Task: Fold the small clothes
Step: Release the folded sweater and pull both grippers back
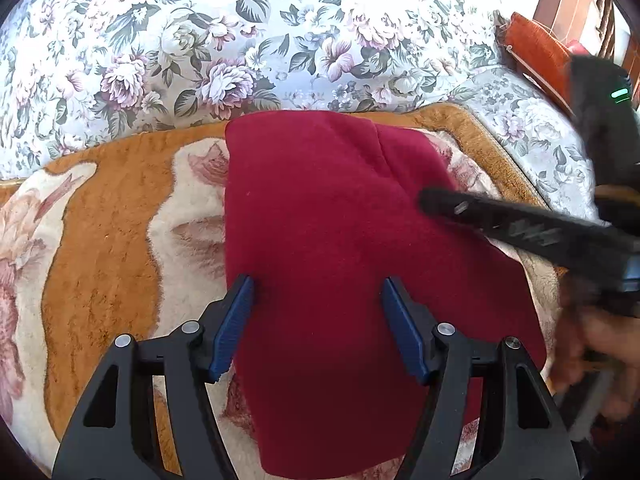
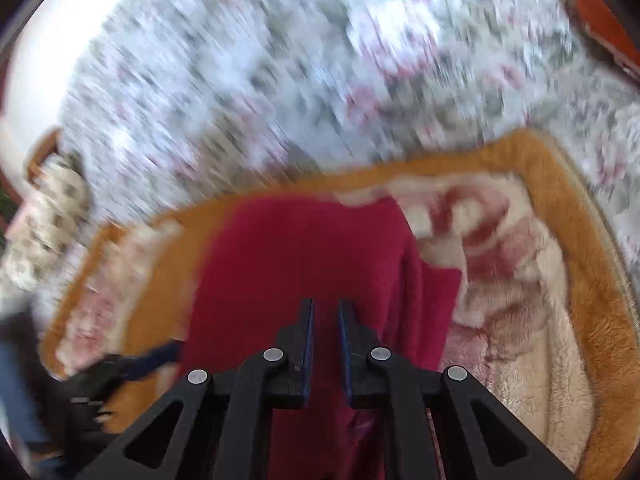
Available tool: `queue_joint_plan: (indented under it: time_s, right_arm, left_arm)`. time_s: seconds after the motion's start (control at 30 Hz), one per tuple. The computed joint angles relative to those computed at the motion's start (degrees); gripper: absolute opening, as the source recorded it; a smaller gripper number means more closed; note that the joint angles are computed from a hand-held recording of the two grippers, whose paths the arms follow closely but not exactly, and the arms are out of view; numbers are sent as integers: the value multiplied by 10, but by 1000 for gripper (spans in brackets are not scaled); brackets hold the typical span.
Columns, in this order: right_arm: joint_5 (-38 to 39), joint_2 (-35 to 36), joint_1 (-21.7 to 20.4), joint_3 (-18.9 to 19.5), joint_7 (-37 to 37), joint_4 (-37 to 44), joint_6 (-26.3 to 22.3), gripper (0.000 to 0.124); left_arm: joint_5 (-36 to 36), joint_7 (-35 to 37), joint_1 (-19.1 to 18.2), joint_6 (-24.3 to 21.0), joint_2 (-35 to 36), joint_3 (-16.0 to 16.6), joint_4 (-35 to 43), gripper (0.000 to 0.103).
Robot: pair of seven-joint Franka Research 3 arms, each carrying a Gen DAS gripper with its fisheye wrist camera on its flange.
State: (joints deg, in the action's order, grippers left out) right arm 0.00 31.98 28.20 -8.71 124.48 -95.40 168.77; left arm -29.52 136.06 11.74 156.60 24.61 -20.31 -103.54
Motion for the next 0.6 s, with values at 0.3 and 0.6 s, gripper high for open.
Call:
queue_joint_plan:
  time_s: [0.3,0.6]
  right_arm:
    - [3,-59,24,-12,-16,-77,42,11]
    - [-154,-93,147,-118,99,-152,23,11]
  left_arm:
    - [-6,-20,2,-13,3,5,4,75]
    - [-6,-17,2,-5,-6,6,-10,75]
